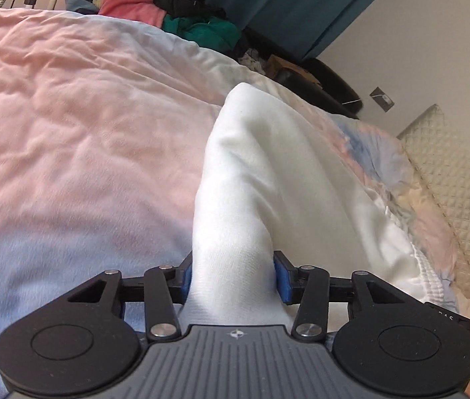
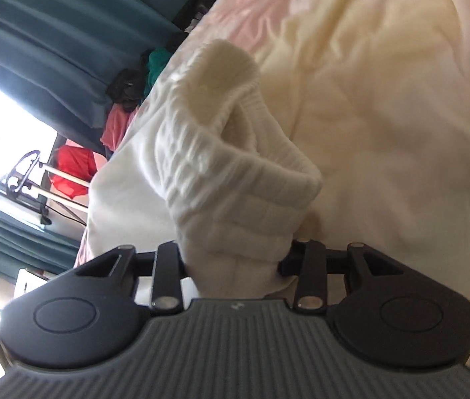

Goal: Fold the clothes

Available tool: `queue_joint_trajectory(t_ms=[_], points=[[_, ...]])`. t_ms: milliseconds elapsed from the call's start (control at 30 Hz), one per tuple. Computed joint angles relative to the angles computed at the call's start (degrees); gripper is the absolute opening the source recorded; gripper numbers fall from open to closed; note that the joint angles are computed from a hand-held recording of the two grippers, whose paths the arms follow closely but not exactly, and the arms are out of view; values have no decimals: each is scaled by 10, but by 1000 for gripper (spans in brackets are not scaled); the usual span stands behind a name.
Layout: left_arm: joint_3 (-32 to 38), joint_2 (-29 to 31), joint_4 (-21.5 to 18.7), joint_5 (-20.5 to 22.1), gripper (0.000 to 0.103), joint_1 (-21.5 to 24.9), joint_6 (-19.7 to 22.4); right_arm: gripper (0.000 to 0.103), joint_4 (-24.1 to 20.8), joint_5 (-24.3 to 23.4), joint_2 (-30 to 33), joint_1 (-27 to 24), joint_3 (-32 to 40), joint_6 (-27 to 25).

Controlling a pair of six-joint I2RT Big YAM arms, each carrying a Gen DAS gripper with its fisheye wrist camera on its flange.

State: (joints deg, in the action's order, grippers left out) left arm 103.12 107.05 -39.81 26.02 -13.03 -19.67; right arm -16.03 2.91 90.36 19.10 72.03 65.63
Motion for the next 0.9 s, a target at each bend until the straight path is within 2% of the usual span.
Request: queue_joint_trajectory(t_ms=[67, 133, 233, 300, 433, 467, 500, 533, 633, 733, 833, 900], points=[[-21, -11, 12, -12, 51, -1, -1, 44, -14, -8, -4, -4, 6, -6], [-15, -24, -14, -46, 55, -7, 12, 46, -30, -16, -8, -7, 13, -13], [-9, -54, -46, -80, 68, -17, 31, 54, -111, 29, -44, 8, 29, -42], [-21, -86, -48, -86, 72, -20, 48, 65, -140, 52, -77, 17, 25, -50], [-40, -156, -53, -109, 87, -33, 89, 67, -175, 109, -146, 44, 24, -96], [-45, -176, -55, -118, 89, -39, 101, 74, -188, 126, -157, 55, 32, -111], [-49, -196, -57, -124, 96, -44, 111, 82, -201, 143, -168, 66, 41, -127], [-53, -216, -58, -128, 103, -50, 121, 95, -208, 160, -179, 78, 49, -144], [-72, -276, -61, -137, 103, -66, 137, 103, -236, 215, -202, 122, 80, -190], [-90, -330, -71, -158, 103, -84, 153, 103, -255, 261, -212, 169, 111, -222], [-114, -382, -74, -178, 103, -95, 152, 103, -279, 315, -209, 217, 141, -236], [-134, -415, -71, -194, 103, -102, 151, 103, -280, 361, -208, 250, 148, -252]])
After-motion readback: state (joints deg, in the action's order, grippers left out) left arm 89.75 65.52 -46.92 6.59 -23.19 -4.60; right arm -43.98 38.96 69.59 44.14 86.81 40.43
